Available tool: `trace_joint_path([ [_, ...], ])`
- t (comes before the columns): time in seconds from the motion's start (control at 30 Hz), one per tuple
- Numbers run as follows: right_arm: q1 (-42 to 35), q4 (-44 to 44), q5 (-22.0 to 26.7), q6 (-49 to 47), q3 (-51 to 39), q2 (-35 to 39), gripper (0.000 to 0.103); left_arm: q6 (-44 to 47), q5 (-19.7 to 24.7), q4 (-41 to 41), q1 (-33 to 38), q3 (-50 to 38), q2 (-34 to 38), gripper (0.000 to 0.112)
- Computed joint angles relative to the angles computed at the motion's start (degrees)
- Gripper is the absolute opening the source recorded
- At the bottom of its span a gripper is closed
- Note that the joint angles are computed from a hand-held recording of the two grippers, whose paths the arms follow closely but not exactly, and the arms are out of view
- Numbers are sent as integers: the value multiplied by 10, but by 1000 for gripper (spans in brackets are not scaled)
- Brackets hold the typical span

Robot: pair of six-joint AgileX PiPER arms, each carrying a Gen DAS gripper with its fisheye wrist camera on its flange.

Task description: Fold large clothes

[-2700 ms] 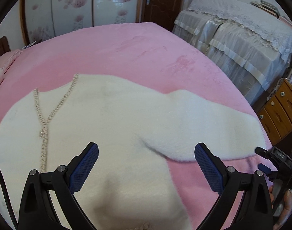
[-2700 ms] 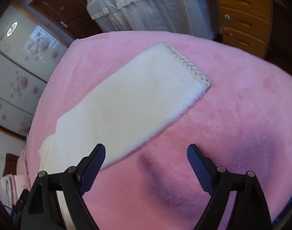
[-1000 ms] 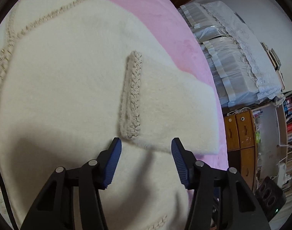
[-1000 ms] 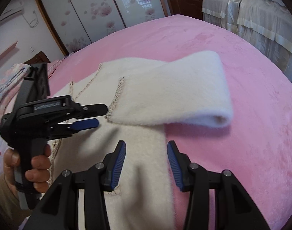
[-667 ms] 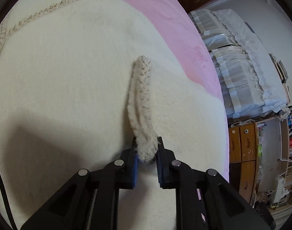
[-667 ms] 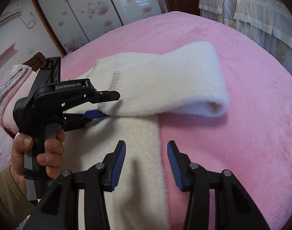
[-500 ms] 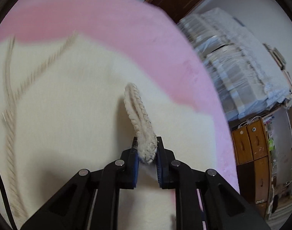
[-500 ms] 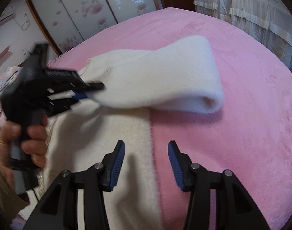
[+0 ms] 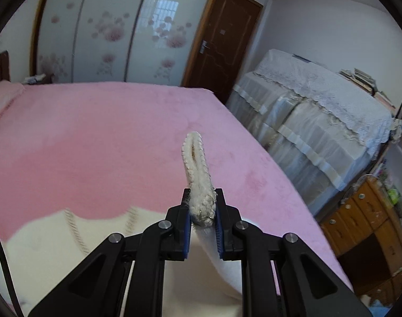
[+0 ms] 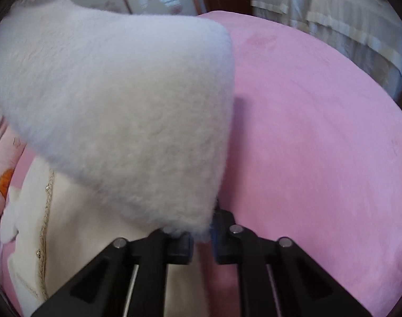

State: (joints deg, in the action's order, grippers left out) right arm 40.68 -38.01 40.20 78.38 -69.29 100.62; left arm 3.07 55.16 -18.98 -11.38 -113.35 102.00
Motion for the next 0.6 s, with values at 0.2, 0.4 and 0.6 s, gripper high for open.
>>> trace_joint_path([
  [0.2,50,13,124,-100,-130,74,26,137,-89,-74,150,239,-61,13],
  [0.4,72,58,126,-146,-114,67,52,228,-92,-66,271,398,41,17],
  [0.6,64,129,61,-204,-49,-2,53,380,-57,-207,329,413,60,36],
])
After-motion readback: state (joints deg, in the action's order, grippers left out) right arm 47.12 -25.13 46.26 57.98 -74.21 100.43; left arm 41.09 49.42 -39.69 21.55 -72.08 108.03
